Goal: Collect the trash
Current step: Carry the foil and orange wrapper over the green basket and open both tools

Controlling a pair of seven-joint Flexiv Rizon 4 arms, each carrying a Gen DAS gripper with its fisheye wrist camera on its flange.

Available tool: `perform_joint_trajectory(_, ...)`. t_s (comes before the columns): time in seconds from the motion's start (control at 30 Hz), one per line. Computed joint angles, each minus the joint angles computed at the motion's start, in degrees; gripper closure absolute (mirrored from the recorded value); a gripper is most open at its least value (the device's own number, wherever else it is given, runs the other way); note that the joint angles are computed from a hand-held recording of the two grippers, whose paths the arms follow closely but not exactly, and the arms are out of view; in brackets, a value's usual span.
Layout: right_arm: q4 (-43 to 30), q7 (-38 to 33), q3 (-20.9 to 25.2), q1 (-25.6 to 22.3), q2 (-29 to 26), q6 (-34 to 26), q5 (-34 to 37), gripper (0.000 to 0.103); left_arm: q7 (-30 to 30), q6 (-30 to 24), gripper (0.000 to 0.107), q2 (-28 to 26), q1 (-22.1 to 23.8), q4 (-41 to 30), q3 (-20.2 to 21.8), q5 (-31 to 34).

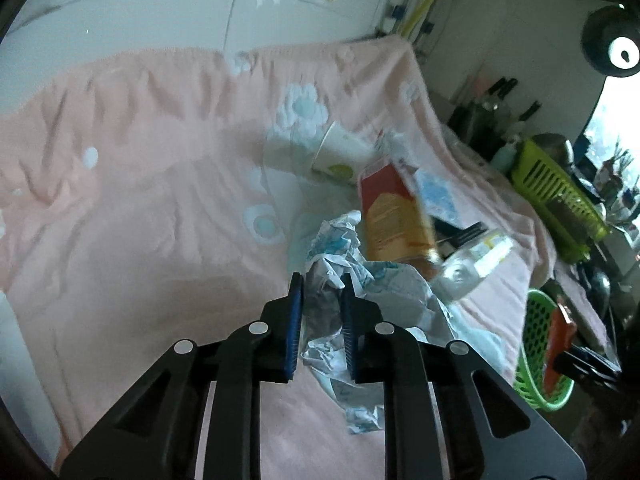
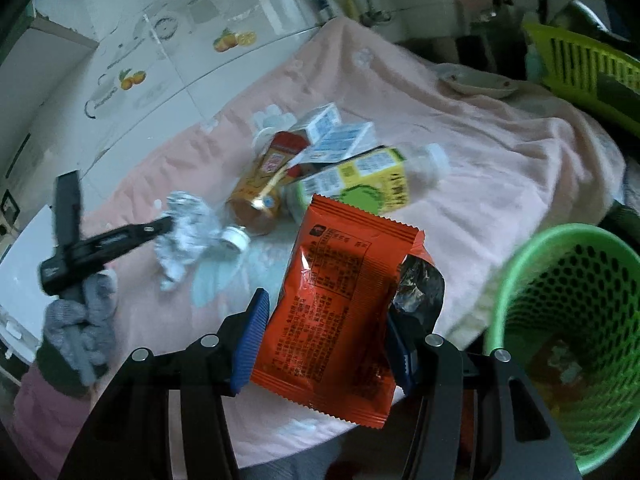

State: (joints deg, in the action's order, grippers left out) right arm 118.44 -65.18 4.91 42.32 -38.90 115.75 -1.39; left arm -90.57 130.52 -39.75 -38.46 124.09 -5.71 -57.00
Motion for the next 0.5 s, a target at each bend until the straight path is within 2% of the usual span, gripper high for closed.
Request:
perform_joint_trajectory(0.2, 3.5, -0.3, -1.6, -0.2, 1.0, 2.0, 3.4, 0.051, 0.7, 3.5, 0.090, 2.1, -2.5, 1.3, -0.8, -1.4)
perform_joint_trajectory(0.5, 8.0, -3.0, -5.3, 0.9, 1.4, 4.1, 9.5, 0.049, 6.5, 4.5, 0.090, 1.0, -4.6, -4.5, -3.2, -1.0)
